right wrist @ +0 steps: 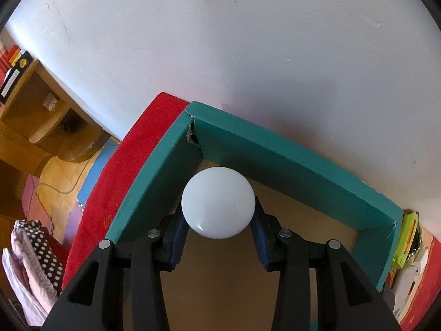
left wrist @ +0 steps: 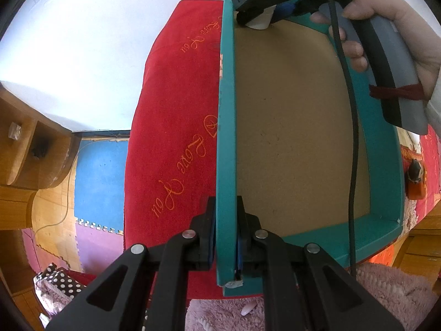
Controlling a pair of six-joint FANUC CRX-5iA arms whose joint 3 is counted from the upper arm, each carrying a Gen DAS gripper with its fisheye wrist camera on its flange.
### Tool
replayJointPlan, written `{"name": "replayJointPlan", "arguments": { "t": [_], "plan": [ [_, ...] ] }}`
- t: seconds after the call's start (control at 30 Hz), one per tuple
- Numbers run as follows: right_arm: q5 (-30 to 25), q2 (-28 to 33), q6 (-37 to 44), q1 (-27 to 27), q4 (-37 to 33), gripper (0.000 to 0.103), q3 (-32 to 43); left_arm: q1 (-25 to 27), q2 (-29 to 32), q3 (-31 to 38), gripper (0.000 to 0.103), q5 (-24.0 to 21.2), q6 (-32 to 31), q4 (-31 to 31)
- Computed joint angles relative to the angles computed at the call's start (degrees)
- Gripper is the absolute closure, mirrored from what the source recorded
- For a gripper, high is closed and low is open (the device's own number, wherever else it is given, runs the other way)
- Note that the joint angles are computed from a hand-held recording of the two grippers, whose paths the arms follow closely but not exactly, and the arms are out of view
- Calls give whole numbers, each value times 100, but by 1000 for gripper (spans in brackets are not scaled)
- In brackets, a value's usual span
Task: Organize objects
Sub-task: 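Carry the jar into the teal box and release it while the left gripper clamps the box wall, then move the right gripper back to the orange toy timer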
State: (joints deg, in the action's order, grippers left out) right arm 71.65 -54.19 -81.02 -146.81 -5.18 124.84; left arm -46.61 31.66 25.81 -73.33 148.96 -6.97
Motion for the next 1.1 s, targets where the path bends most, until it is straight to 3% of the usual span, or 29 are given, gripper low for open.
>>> {"name": "replayJointPlan", "arguments": {
  "t": [0.2,0.33,0.4,0.57,0.8,1.1],
  "plan": [
    [-102,61,75,-18,-88,58,126,-12,14,28,94,-17,5,-19],
    [-458,380,124,-40,-229,40,616,-42,1,9,94,6,41,-44],
    [-573,569,162,-48,-267,39,846,-56,-23,-26,94,33,75,-49],
    [-923,1282,312,-174,-646,39,1769,-66,-36,-21,94,46,119,-92],
    [-1429,2769,609,-576,-1022,39,3611,-119,-56,-58,94,79,173,-147],
    [-1364,4180,-72,-1393,-590,39,5282,-75,38,101,94,-27,153,-157]
  ]
}}
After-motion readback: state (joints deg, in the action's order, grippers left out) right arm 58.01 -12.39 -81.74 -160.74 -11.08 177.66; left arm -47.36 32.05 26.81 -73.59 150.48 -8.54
